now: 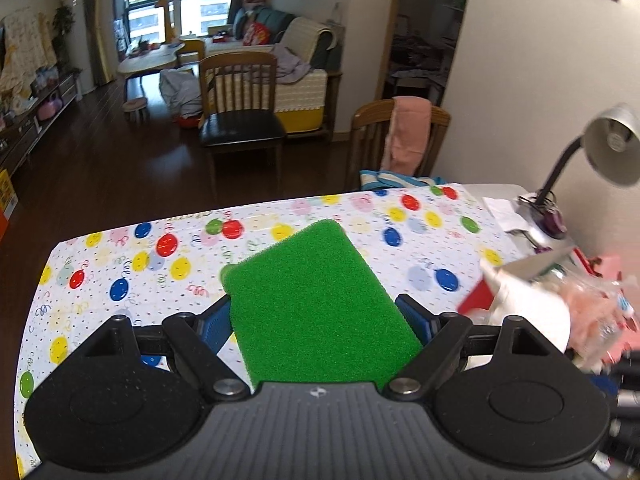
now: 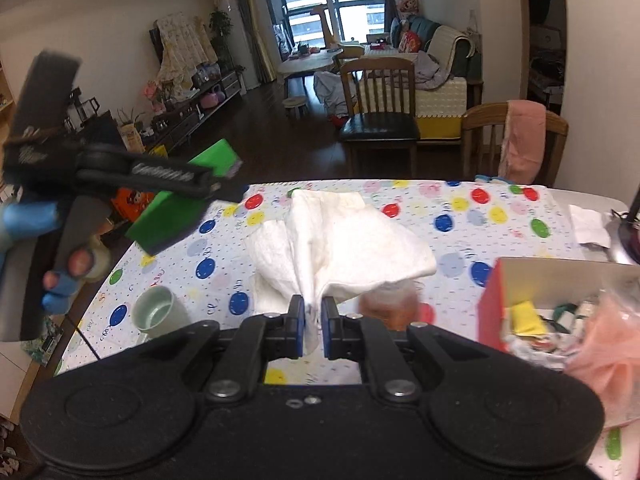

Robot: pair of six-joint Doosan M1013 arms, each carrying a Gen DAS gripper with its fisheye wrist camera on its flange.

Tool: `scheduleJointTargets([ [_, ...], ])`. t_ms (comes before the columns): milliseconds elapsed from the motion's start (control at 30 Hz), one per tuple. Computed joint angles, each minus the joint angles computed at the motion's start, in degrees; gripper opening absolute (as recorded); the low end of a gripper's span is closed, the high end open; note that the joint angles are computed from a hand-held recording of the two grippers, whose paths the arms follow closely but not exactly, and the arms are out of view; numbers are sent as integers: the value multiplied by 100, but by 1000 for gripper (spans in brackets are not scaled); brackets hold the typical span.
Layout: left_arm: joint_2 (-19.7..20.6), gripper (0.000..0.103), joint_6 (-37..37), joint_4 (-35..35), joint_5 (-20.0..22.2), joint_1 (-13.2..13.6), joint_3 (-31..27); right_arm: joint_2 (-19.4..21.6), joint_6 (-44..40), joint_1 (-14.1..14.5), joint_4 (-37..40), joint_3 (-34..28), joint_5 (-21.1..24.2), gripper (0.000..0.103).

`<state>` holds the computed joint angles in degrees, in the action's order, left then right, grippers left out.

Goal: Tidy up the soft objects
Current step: 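Carry the green sponge with the left gripper while the right carries the white cloth to the box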

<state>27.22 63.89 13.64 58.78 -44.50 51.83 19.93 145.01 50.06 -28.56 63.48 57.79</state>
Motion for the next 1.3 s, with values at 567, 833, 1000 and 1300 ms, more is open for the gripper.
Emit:
scheduleJointTargets([
  [567, 358, 85, 325, -327, 184, -725, -634, -1121, 450, -322, -689, 1437, 192, 8],
  [833, 1054, 85, 648, -652, 616, -1051, -1537, -1456, 522, -434, -787, 1983, 339, 8],
  [1000, 1511, 85, 930, -769, 925, -1183, -2092, -1609, 559, -489, -752, 2271, 372, 8],
  [1300, 2387, 85, 1120, -776, 1546, -1279, -3370, -1711, 289, -629, -409, 2622, 293, 8],
])
